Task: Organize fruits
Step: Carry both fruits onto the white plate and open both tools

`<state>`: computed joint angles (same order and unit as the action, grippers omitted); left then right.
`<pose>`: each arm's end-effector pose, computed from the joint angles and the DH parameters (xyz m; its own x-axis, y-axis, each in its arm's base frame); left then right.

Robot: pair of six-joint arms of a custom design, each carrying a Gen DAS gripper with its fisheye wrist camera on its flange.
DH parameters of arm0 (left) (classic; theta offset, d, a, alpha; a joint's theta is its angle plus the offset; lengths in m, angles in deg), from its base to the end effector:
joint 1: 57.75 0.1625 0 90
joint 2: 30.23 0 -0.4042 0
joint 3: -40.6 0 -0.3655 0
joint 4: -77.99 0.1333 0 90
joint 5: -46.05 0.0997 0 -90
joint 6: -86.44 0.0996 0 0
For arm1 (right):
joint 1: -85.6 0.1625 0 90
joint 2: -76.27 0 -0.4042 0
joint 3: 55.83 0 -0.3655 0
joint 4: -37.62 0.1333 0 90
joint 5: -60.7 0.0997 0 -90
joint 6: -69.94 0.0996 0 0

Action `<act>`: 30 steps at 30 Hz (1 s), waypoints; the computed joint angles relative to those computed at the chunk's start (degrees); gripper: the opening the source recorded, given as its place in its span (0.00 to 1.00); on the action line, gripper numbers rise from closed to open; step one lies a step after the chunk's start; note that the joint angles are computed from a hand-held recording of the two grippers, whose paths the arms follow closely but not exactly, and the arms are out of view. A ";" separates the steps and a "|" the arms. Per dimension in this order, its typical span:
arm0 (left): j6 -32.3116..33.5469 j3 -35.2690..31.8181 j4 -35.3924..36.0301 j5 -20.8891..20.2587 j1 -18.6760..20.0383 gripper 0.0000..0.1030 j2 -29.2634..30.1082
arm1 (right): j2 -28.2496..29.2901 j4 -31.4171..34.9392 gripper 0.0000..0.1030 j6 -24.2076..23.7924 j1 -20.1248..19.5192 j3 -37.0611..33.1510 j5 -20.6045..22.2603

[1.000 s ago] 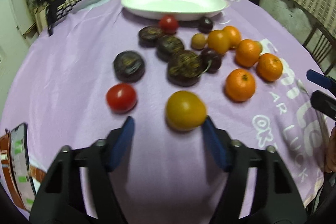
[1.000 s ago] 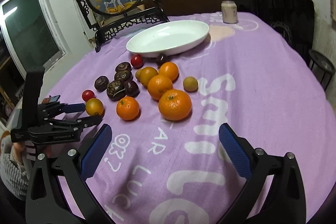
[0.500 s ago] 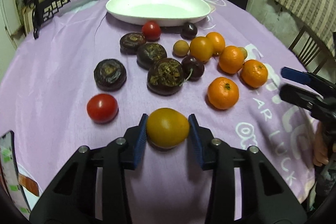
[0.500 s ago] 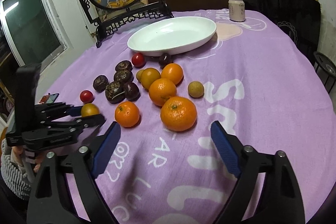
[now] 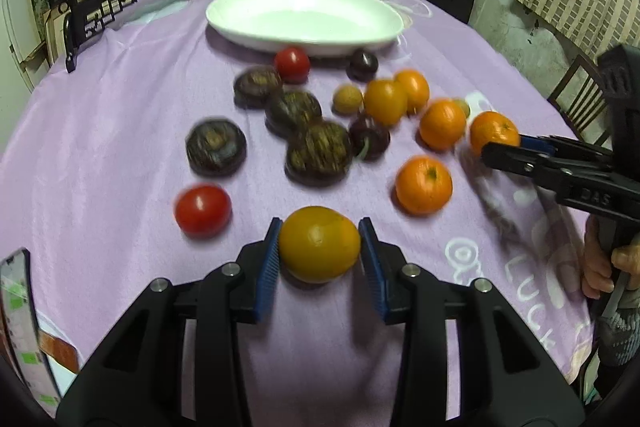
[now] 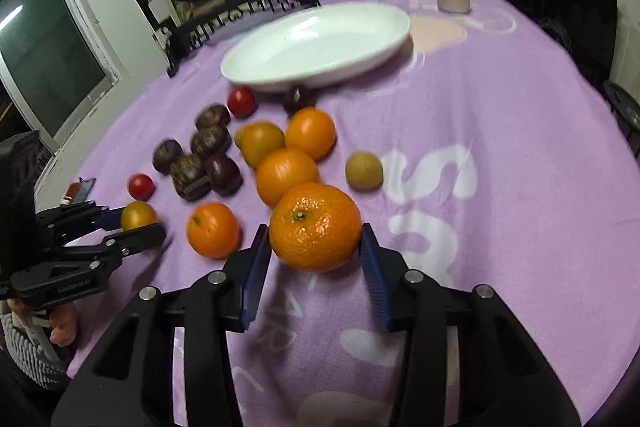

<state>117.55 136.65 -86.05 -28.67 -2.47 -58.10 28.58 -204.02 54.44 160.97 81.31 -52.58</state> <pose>-0.2118 -0.5858 -0.0733 -0.3992 0.8739 -0.2772 0.9027 0.4276 0.0480 -0.0109 -0.4137 0.1414 -0.8029 0.4289 0.4141 -0.1004 0.5874 -0.8031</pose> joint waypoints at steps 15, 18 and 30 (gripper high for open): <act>-6.77 -38.66 14.59 3.03 -3.43 0.38 20.04 | -7.30 29.29 0.44 1.82 1.22 -23.39 -0.06; -8.06 -46.30 19.80 3.94 -2.82 0.38 24.42 | -5.17 31.59 0.44 1.34 0.33 -27.25 -1.69; -7.43 -42.97 15.73 2.76 -1.95 0.54 22.29 | -5.90 21.60 0.62 -2.33 0.61 -22.91 -1.43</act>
